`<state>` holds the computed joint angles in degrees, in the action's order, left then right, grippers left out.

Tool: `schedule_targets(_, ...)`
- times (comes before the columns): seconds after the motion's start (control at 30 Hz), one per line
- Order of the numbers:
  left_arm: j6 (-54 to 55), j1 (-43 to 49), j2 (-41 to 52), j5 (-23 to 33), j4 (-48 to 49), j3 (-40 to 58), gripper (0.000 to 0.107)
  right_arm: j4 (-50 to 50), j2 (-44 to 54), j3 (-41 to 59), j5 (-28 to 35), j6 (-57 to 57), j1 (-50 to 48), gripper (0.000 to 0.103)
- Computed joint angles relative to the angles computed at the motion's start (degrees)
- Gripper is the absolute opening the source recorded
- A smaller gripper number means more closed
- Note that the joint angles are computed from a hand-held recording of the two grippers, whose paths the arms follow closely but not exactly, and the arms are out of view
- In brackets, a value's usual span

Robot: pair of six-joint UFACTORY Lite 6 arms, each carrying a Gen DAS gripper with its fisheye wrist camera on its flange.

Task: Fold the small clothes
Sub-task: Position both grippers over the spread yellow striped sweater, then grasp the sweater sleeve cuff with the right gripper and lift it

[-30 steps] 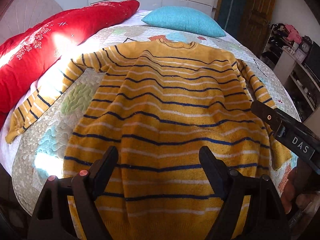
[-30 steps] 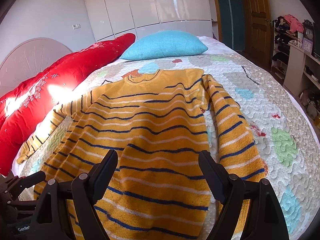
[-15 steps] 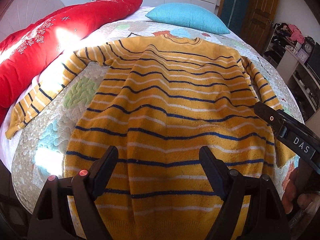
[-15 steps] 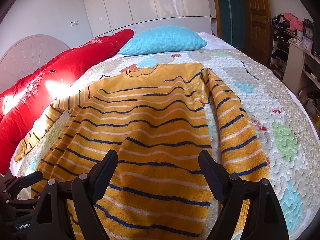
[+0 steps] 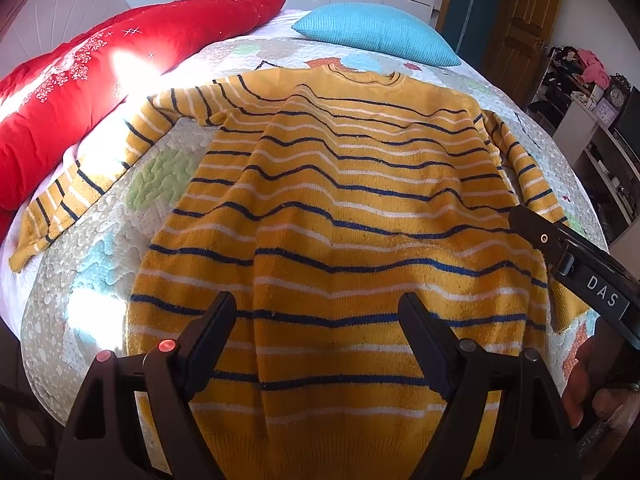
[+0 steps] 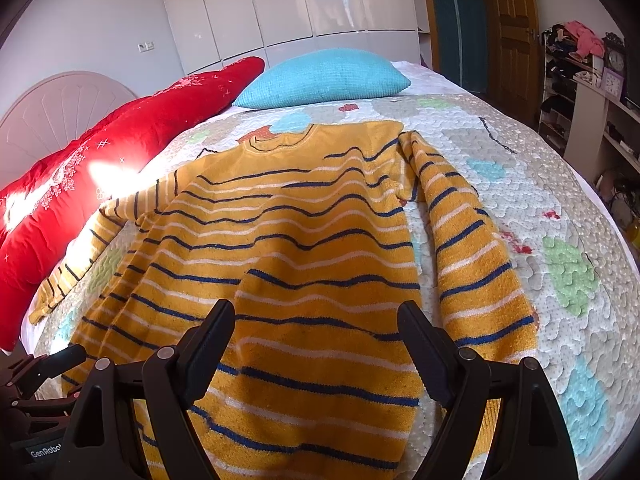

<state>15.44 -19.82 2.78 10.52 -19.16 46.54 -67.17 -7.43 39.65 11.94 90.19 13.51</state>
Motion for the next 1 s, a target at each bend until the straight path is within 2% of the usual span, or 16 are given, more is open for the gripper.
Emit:
schedule_targets(0.27, 0.09, 0.08, 0.03, 0.1, -0.14, -0.34, 0.082, 2.2, 0.08, -0.25, -0.53, -1.64, -0.27, 0.087)
schedule_targets(1.0, 0.36, 0.73, 1.52, 0.53, -0.61, 0.19, 0.082, -0.14, -1.2, -1.05, -0.1, -0.4, 0.39, 0.088)
